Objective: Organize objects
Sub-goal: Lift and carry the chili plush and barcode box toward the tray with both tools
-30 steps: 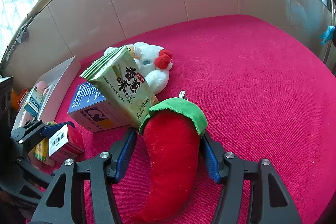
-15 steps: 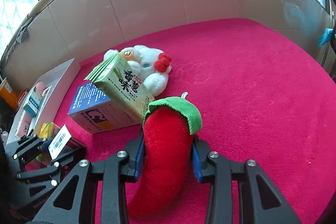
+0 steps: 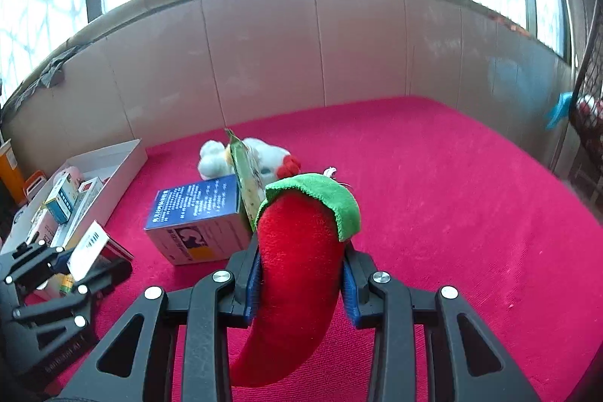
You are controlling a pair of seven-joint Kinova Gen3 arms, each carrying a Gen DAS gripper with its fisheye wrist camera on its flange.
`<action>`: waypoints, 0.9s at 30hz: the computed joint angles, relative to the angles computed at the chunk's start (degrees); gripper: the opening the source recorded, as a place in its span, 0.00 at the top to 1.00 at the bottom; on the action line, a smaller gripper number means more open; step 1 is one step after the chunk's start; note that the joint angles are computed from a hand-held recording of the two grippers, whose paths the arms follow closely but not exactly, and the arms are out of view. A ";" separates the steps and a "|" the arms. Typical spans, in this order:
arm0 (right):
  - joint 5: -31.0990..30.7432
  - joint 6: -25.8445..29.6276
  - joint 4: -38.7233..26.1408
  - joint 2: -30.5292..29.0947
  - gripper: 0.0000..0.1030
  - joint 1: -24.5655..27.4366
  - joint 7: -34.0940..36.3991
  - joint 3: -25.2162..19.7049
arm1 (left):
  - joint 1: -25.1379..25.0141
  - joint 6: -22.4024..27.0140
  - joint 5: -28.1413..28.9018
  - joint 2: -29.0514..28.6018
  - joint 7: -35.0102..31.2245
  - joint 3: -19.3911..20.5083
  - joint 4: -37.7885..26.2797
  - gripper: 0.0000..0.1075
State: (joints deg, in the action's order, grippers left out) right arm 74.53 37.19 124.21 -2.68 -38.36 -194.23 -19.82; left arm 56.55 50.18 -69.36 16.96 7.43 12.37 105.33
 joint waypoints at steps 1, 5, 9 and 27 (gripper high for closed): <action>0.44 0.83 -0.08 0.16 0.64 -0.28 -0.19 -0.36 | 0.23 0.19 -0.01 -1.16 0.66 -0.10 1.48 0.70; 1.31 3.52 -0.09 0.54 0.64 -1.51 -1.14 -0.92 | 0.25 0.70 -2.50 -1.56 2.80 0.72 3.00 0.70; 0.35 4.98 -0.73 1.09 0.64 -2.20 -0.67 -0.82 | 0.30 0.87 -5.31 -1.87 5.64 1.46 4.27 0.70; 0.20 12.39 -2.81 1.50 0.64 -6.82 1.74 -2.10 | -4.80 4.98 -12.95 -7.05 18.58 5.42 12.10 0.70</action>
State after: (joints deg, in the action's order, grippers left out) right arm 74.73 49.57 121.40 -1.18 -45.18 -192.49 -21.93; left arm 51.75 55.16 -82.30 9.90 26.01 17.79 117.43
